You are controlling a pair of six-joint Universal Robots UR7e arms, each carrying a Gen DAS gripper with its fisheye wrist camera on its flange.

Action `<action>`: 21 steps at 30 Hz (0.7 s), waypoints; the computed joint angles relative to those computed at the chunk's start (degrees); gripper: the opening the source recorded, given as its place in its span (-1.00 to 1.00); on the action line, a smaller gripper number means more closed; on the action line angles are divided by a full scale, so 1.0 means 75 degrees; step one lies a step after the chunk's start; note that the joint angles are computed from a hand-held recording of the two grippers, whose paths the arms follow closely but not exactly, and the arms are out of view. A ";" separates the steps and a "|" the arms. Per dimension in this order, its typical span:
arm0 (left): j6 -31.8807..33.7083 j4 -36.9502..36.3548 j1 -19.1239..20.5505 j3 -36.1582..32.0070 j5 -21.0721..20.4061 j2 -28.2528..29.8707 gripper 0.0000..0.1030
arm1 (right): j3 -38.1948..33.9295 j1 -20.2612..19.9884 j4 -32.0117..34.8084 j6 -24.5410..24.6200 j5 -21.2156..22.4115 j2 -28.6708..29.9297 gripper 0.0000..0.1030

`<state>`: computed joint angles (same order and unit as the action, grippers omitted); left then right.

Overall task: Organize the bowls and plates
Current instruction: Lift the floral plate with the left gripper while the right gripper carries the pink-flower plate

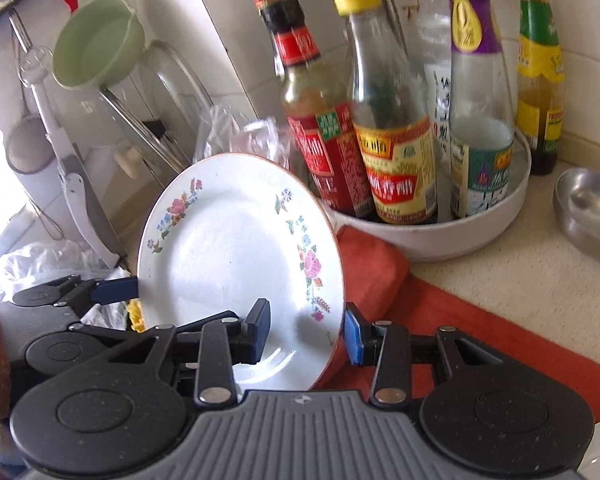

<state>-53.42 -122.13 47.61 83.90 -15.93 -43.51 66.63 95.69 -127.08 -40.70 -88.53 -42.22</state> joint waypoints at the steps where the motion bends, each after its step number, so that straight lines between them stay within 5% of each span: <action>1: 0.0047 -0.0036 -0.0014 -0.0046 0.0045 0.0050 0.93 | 0.0003 -0.0014 0.0001 -0.0020 0.0047 -0.0036 -0.26; 7: 0.0200 -0.0010 -0.0109 -0.0346 0.0112 0.0331 0.93 | 0.0100 -0.0142 -0.0086 -0.0048 0.0130 -0.0247 -0.26; 21: 0.2621 -0.1820 -0.0280 -0.1430 -0.0095 0.1451 0.93 | 0.0265 -0.0534 -0.0535 0.0181 0.0120 -0.0798 -0.26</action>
<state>-33.76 -135.78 45.51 73.17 -16.65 -32.63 68.62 91.68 -131.09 -39.34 -87.62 -48.20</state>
